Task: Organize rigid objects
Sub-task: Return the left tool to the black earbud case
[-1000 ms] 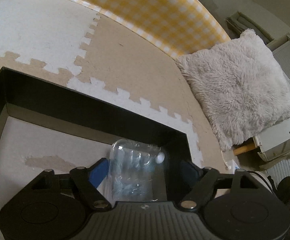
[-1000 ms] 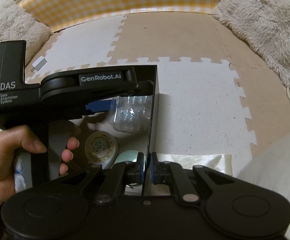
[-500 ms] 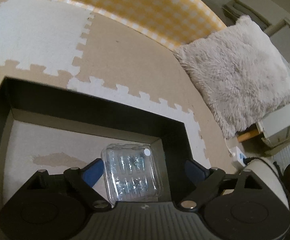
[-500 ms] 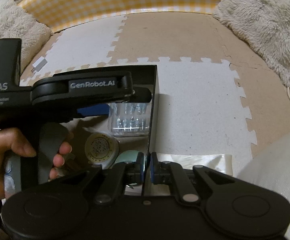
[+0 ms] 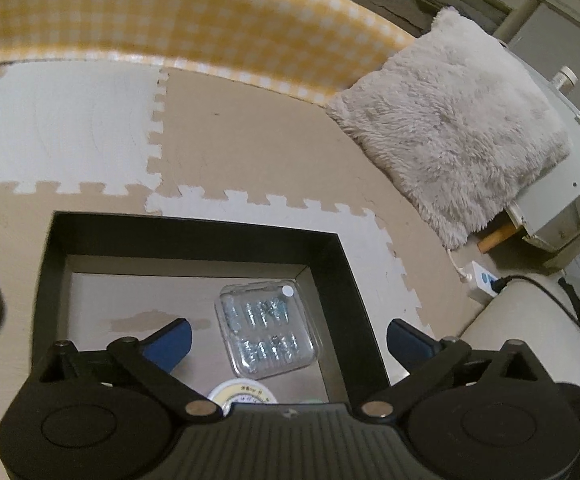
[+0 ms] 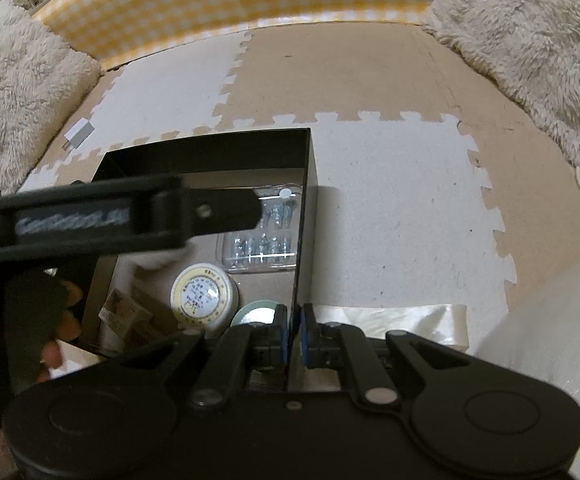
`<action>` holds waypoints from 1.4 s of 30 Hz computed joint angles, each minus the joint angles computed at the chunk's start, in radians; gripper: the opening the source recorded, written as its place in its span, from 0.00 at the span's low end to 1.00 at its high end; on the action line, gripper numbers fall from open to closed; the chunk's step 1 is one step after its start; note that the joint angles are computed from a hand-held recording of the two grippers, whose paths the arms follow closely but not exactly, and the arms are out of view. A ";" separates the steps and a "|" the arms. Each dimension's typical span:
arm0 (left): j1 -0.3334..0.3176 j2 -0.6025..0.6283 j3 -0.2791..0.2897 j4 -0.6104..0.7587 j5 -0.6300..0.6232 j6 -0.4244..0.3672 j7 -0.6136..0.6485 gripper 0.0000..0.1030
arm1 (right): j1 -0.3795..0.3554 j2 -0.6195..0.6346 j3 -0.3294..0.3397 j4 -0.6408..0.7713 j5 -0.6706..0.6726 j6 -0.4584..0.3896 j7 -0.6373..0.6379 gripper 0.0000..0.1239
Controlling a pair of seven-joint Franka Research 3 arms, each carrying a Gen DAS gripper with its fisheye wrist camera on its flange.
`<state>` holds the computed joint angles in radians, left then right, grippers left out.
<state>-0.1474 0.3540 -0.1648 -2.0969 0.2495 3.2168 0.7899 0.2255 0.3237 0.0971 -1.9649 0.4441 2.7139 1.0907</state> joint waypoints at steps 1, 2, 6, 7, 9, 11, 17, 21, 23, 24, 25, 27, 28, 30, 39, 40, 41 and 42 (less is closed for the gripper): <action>-0.014 -0.013 0.014 -0.007 0.005 -0.006 -0.002 1.00 | 0.000 0.001 0.000 0.001 0.000 -0.001 0.000 0.06; -0.029 -0.025 0.031 -0.015 0.012 -0.012 -0.005 1.00 | 0.000 0.002 0.000 0.001 0.000 -0.001 -0.001 0.06; -0.163 -0.073 0.177 -0.040 0.085 -0.030 -0.057 1.00 | -0.002 0.001 0.001 0.000 0.004 -0.002 -0.005 0.06; -0.190 -0.084 0.208 -0.045 0.111 -0.035 -0.074 1.00 | -0.003 0.001 0.002 0.001 0.007 -0.003 -0.006 0.06; -0.221 -0.105 0.245 -0.053 0.167 -0.054 -0.107 1.00 | -0.004 0.001 0.003 0.002 0.010 -0.004 -0.009 0.06; -0.255 -0.128 0.289 -0.064 0.239 -0.070 -0.154 1.00 | -0.004 0.001 0.002 0.001 0.011 -0.004 -0.010 0.06; -0.295 -0.215 0.370 -0.120 0.485 -0.103 -0.338 1.00 | -0.003 0.001 0.002 0.001 0.011 -0.004 -0.013 0.06; -0.292 -0.275 0.401 -0.151 0.704 -0.127 -0.519 1.00 | -0.002 0.001 0.001 0.001 0.009 -0.004 -0.013 0.06; -0.275 -0.304 0.396 -0.165 0.798 -0.142 -0.595 1.00 | -0.001 0.001 0.001 0.001 0.009 -0.003 -0.011 0.06; -0.263 -0.319 0.391 -0.173 0.838 -0.150 -0.627 1.00 | -0.002 0.001 0.001 0.001 0.009 -0.004 -0.012 0.06; -0.249 -0.333 0.385 -0.182 0.871 -0.157 -0.655 1.00 | -0.002 0.001 0.001 0.001 0.009 -0.004 -0.012 0.06; -0.217 -0.359 0.370 -0.197 0.929 -0.172 -0.711 1.00 | -0.002 0.001 0.001 0.001 0.009 -0.004 -0.012 0.06; -0.200 -0.368 0.363 -0.205 0.944 -0.174 -0.729 1.00 | -0.002 0.001 0.001 0.000 0.009 -0.003 -0.012 0.06; -0.165 -0.385 0.348 -0.219 0.967 -0.192 -0.773 1.00 | 0.000 0.000 0.000 -0.002 0.005 -0.001 -0.010 0.06; -0.019 -0.366 0.295 -0.260 0.717 -0.183 -0.749 0.93 | 0.006 -0.001 -0.003 -0.004 -0.013 0.003 -0.002 0.06; -0.004 -0.354 0.287 -0.268 0.647 -0.163 -0.705 0.88 | 0.007 -0.001 -0.004 -0.004 -0.014 0.002 -0.002 0.06; 0.011 -0.346 0.277 -0.281 0.561 -0.140 -0.642 0.86 | 0.007 -0.001 -0.004 -0.003 -0.016 0.002 -0.001 0.06; 0.026 -0.333 0.262 -0.287 0.480 -0.123 -0.588 0.85 | 0.007 -0.001 -0.003 -0.003 -0.016 0.002 -0.001 0.06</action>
